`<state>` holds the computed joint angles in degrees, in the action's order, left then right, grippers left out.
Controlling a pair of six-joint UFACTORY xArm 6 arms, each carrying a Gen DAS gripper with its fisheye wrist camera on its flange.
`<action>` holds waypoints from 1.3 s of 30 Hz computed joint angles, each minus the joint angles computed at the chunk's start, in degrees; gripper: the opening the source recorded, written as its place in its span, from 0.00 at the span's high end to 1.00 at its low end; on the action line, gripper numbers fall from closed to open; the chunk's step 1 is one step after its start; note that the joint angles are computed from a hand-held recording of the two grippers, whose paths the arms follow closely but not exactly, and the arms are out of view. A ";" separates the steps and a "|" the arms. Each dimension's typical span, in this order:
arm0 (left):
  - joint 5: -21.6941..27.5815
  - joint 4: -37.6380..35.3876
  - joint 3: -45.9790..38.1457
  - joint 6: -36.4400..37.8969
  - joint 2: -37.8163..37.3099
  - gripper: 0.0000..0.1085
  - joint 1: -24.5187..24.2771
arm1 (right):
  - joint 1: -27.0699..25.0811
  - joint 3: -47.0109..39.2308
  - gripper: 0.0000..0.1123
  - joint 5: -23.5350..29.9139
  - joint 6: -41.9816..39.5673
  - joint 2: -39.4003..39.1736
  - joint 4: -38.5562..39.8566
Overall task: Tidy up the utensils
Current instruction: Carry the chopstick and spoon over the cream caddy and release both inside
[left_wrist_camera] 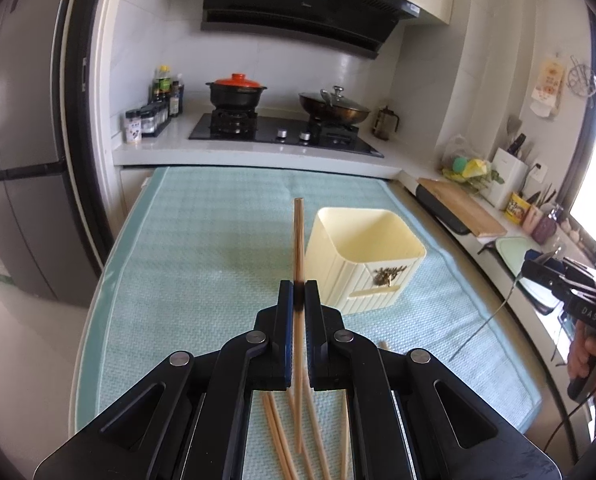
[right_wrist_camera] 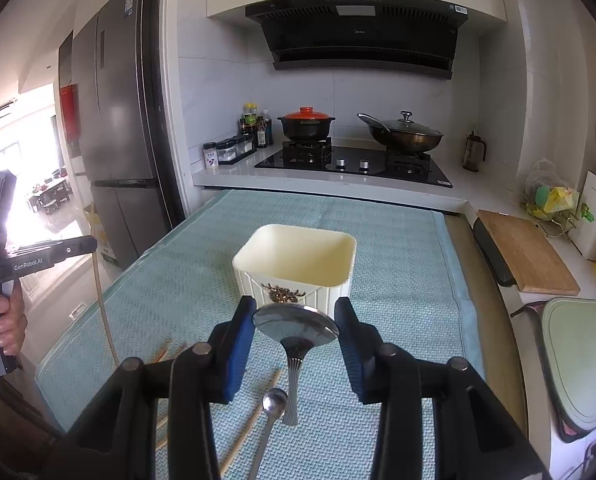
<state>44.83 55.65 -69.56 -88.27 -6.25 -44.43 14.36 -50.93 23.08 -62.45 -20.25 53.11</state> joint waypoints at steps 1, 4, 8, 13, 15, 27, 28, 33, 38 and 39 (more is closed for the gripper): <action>-0.26 -0.52 -0.98 0.99 0.52 0.97 0.38 | 0.06 -0.44 0.63 -0.01 0.04 0.27 -0.06; -0.67 -2.10 -4.07 3.77 2.33 0.97 1.43 | 0.03 -2.08 0.63 0.37 0.27 1.05 -0.28; -1.19 -3.77 -8.71 7.16 4.98 0.97 2.75 | -0.36 -5.57 0.63 2.09 1.76 2.96 -1.58; -1.13 -5.19 -15.46 11.67 8.45 0.97 4.20 | -0.15 -11.40 0.63 3.10 3.68 6.56 -3.52; -0.89 -6.19 -18.69 13.72 10.26 0.97 4.97 | -0.01 -14.50 0.63 3.69 4.94 8.56 -4.33; -0.19 -12.30 -45.82 23.26 29.22 0.97 9.54 | 3.05 -36.27 0.63 2.32 15.26 25.18 -13.91; -0.31 -12.35 -48.57 23.27 31.43 0.97 9.97 | 3.41 -37.22 0.63 1.37 15.46 26.33 -14.24; 0.54 -13.05 -61.80 22.55 42.57 0.97 11.63 | 3.77 -42.16 0.63 0.92 16.51 32.74 -14.58; 2.45 -16.62 -68.53 23.27 50.15 0.97 12.61 | 2.91 -46.13 0.63 4.72 21.45 39.09 -18.23; 3.19 -17.58 -70.09 23.95 51.64 0.97 12.61 | 2.72 -47.04 0.63 5.83 22.73 40.40 -19.28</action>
<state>48.02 38.07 -139.65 -64.32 45.39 -31.81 17.08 -97.97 28.91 -39.71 20.15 33.83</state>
